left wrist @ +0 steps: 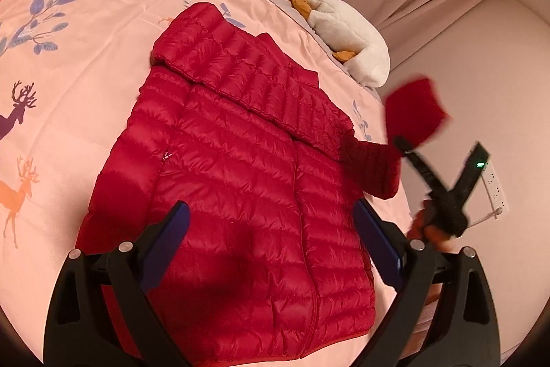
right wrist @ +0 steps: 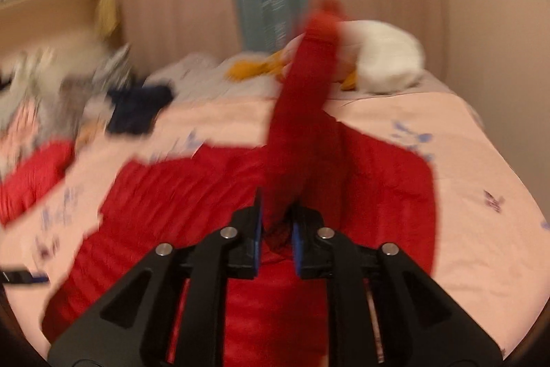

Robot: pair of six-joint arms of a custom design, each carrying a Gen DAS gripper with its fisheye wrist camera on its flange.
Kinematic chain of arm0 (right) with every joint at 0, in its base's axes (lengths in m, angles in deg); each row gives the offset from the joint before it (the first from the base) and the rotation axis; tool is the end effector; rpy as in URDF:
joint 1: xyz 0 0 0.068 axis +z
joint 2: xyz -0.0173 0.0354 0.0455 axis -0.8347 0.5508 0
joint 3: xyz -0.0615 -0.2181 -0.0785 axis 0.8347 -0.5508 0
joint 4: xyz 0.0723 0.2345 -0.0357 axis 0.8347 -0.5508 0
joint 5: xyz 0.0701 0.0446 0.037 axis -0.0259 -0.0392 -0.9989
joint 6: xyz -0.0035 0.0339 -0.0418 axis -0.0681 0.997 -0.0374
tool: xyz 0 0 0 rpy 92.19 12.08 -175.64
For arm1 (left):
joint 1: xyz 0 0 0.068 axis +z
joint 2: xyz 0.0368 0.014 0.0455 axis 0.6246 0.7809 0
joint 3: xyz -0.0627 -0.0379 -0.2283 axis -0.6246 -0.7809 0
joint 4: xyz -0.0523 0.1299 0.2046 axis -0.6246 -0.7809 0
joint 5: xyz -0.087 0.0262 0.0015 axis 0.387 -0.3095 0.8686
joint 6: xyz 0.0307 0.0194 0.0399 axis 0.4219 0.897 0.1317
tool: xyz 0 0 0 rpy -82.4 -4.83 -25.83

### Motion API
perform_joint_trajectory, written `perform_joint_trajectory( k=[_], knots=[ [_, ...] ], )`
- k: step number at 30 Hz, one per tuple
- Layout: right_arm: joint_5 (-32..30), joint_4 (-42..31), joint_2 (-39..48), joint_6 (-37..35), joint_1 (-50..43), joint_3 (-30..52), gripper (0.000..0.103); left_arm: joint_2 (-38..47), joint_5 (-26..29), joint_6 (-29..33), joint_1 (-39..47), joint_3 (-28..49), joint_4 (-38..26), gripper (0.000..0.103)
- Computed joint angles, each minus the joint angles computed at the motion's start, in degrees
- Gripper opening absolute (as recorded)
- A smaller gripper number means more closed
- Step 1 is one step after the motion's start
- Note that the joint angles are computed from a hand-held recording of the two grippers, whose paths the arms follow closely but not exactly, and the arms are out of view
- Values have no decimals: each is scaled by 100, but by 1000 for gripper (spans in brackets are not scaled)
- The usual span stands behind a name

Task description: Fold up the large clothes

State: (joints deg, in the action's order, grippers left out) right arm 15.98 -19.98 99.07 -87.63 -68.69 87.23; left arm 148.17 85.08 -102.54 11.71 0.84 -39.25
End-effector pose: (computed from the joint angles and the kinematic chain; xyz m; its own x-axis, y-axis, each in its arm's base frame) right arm 0.2844 -0.0477 0.1951 -0.5239 -0.0751 -0.8485 -0.2046 0.9780 0.0398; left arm 0.1950 -0.1063 0.1499 -0.7812 -0.3993 -0.4799 0.0179 0.7540 -0.6566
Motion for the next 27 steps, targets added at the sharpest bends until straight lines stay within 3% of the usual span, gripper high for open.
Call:
perform_joint_trajectory(
  k=[2, 5, 8, 10, 12, 15, 17, 22, 27],
  knots=[
    [393, 41, 20, -162, 537, -267, 17, 65, 136, 2, 95, -39, 103, 95],
    [831, 118, 360, -342, 1077, -418, 27, 312, 384, -11, 258, -43, 295, 95],
    [1223, 18, 623, -395, 1431, -471, 48, 679, 779, -112, 437, -38, 669, 95],
    [1156, 76, 438, -382, 1513, -710, 63, 947, 985, -193, 514, 25, 873, 95],
    [1007, 126, -90, -495, 1352, -1139, 67, 1195, 1149, -256, 556, 119, 1056, 95],
    [630, 22, -875, -474, 988, -1614, 71, 1698, 1335, -320, 509, 463, 1288, 95],
    [0, -342, -1453, -509, 364, -1860, 72, 2175, 1499, -380, 440, 831, 1489, 95],
    [-1278, -911, -2072, -475, -878, -2178, 73, 3798, 2140, -961, 252, 2024, 2308, 95],
    [-2219, -1298, -2323, -551, -1771, -2329, 73, 5102, 2121, -1514, 41, 3212, 2437, 95]
  ],
)
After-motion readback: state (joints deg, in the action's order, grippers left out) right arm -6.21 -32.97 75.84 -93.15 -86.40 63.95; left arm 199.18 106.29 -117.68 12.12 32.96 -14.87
